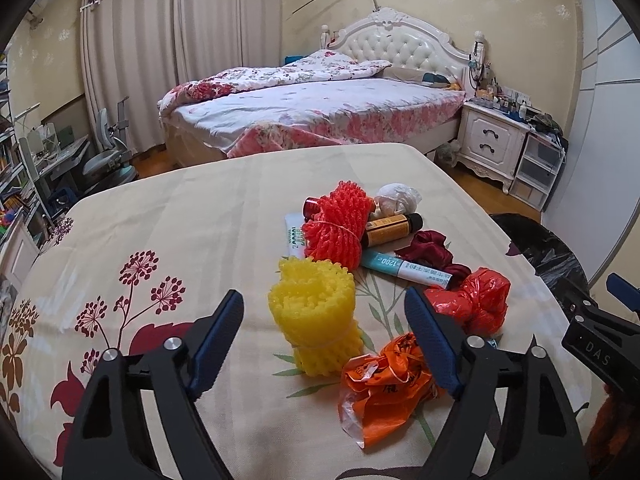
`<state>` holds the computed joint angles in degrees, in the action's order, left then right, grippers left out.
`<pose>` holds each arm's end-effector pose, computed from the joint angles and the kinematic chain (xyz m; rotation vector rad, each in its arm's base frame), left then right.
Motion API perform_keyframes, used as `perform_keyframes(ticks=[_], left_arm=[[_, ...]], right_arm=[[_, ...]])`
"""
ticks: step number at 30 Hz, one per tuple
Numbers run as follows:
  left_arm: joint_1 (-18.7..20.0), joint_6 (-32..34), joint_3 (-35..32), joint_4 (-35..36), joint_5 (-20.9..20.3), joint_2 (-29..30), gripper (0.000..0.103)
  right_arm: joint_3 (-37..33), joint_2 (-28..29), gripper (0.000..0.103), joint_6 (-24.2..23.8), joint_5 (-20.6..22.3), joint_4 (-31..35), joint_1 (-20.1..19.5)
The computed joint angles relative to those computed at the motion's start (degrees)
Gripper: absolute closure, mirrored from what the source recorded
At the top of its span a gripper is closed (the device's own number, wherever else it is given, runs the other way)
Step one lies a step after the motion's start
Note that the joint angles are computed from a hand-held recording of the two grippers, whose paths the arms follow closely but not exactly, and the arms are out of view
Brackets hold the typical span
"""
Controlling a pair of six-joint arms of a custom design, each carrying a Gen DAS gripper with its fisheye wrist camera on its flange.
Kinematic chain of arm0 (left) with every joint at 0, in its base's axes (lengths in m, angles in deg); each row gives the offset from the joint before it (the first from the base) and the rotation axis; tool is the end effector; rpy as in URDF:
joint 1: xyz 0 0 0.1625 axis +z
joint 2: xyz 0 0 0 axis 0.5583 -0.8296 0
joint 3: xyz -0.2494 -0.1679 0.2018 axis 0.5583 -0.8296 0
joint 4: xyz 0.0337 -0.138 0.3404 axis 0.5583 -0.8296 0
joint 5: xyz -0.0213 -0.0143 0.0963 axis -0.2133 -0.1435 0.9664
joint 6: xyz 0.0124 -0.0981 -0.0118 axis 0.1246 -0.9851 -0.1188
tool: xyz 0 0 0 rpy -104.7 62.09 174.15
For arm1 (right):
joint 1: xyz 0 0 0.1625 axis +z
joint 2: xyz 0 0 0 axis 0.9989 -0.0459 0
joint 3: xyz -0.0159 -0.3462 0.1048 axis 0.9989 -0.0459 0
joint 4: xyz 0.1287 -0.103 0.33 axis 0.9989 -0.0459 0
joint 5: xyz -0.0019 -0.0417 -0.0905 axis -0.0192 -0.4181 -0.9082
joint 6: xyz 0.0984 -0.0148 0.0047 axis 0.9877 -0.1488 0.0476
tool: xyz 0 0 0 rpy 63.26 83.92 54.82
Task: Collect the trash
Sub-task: 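Close the left tool on the yellow foam net and lift it, then carry the yellow net toward the black bin while the right tool grasps the red mesh net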
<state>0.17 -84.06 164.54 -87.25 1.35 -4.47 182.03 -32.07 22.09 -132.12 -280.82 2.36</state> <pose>-0.2521 -0.4397 0.0104 0.3800 2.1541 -0.9970 0.0733 -0.4345 0.1584 0.2548 -2.0409 1.0156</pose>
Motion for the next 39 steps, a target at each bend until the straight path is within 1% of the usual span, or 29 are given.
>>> perform_keyframes(ticks=[3, 6, 10, 11, 15, 17, 19, 20, 23, 28, 31, 34, 39], left_arm=[[0.28, -0.81, 0.16, 1.02, -0.21, -0.43, 0.027], [0.59, -1.26, -0.17, 1.85, -1.21, -0.72, 0.027], [1.1, -0.45, -0.71, 1.27, -1.42, -0.31, 0.027], [1.28, -0.43, -0.92, 1.7, -1.5, -0.28, 0.032], [2.21, 0.66, -1.17, 1.32, -2.88, -0.77, 0.045], [2.44, 1.38, -1.5, 1.18, -2.78, -0.52, 0.052], [2.63, 2.31, -1.6, 0.84, -2.64, -0.42, 0.058], [2.7, 3.41, -1.47, -0.43, -2.86, -0.27, 0.059], [2.95, 5.28, -1.47, -2.6, -2.75, 0.2, 0.062], [2.62, 5.38, -0.06, -3.56, -2.81, -1.31, 0.063], [2.3, 5.13, 1.03, -3.87, -1.83, -2.48, 0.063], [2.27, 4.52, 2.49, -3.22, 0.01, -4.43, 0.063], [3.76, 2.52, 5.02, -1.58, 2.05, -8.28, 0.063]], right_arm=[[0.3, -0.67, 0.025, 0.88, 0.29, 1.3, -0.28], [0.19, -0.63, 0.025, 1.06, 0.3, 1.9, -0.39], [0.12, -0.5, 0.025, 1.25, 0.32, 2.34, -0.27], [0.08, -0.45, 0.025, 1.23, 0.33, 2.42, -0.22], [-0.24, -0.22, 0.025, 1.25, 0.28, 2.98, -0.09], [-0.54, -0.01, 0.025, 1.39, 0.08, 3.55, 0.02], [-0.71, 0.25, 0.025, 1.46, 0.09, 3.89, 0.11], [-0.77, 0.36, 0.025, 1.47, 0.11, 4.01, 0.18], [-1.2, 0.76, 0.025, 1.26, -0.04, 4.36, 0.61], [-2.19, 1.54, 0.025, 1.08, -0.24, 5.17, 1.79], [-3.15, 2.07, 0.025, 1.15, -0.14, 6.39, 2.93], [-4.61, 2.8, 0.025, 1.26, 0.13, 8.23, 4.35], [-8.18, 5.12, 0.025, 1.65, 0.58, 11.88, 7.15]])
